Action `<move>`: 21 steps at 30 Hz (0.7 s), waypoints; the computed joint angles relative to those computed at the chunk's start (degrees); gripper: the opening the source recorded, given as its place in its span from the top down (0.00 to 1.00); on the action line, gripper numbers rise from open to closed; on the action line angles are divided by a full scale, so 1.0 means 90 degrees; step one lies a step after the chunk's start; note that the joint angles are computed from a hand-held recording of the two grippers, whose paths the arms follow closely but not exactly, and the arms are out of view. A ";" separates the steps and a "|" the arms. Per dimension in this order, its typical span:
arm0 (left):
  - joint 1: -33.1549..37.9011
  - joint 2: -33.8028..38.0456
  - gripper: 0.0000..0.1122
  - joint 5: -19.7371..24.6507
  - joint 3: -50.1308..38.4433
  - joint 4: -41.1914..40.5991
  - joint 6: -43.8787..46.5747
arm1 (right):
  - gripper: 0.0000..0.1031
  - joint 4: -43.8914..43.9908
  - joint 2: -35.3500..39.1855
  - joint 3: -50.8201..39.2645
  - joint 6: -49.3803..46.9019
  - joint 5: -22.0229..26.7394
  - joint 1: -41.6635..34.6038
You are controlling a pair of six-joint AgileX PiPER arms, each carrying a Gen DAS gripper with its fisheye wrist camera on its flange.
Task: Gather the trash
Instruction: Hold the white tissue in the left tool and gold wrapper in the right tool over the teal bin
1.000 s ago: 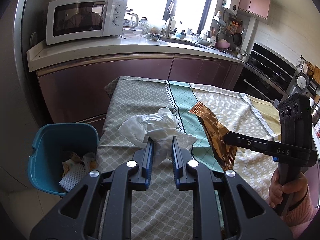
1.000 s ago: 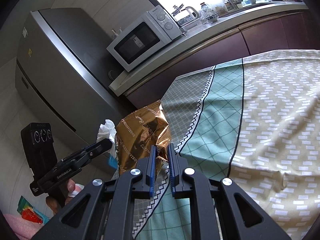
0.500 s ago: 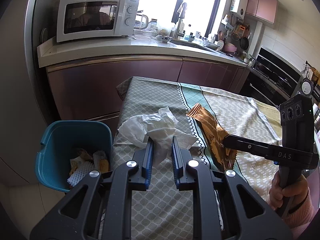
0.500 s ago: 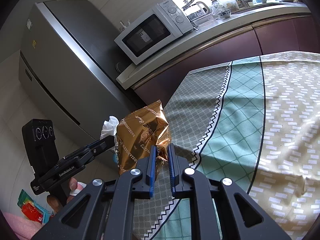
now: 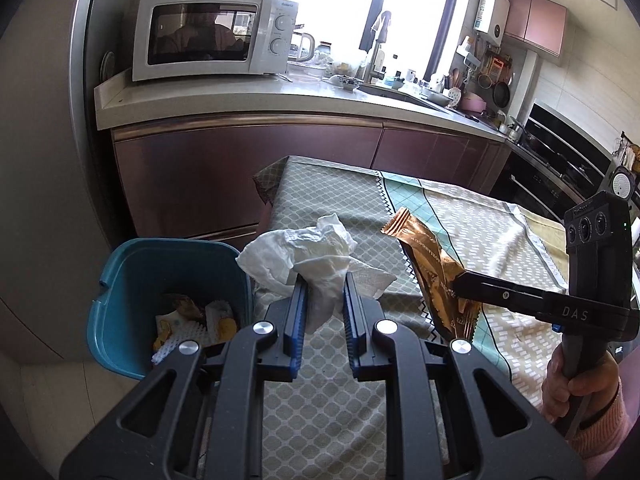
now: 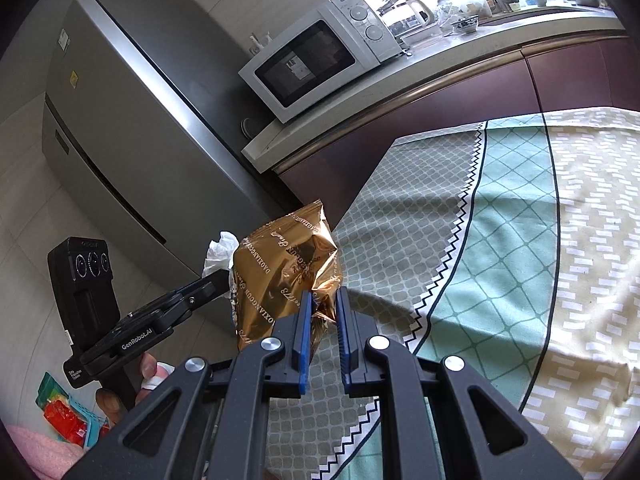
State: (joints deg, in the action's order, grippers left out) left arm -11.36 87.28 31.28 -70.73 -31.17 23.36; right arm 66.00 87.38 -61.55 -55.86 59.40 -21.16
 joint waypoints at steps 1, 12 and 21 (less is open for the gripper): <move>0.0027 -0.0013 0.85 0.0004 0.0024 -0.0037 0.0036 | 0.89 -0.0002 0.0003 -0.0002 0.0002 -0.0011 0.0024; 0.0288 -0.0109 0.85 0.0035 0.0091 -0.0091 0.0143 | 0.89 0.0007 0.0099 -0.0118 0.0105 -0.0145 0.0345; 0.0486 -0.0130 0.85 0.0058 0.0135 -0.0159 0.0250 | 0.89 -0.0011 0.0121 -0.0164 0.0146 -0.0233 0.0588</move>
State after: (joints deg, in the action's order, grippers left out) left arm -6.99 86.11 31.80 -69.51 -32.60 25.61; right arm 65.91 88.48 -63.02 -54.54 57.30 -15.87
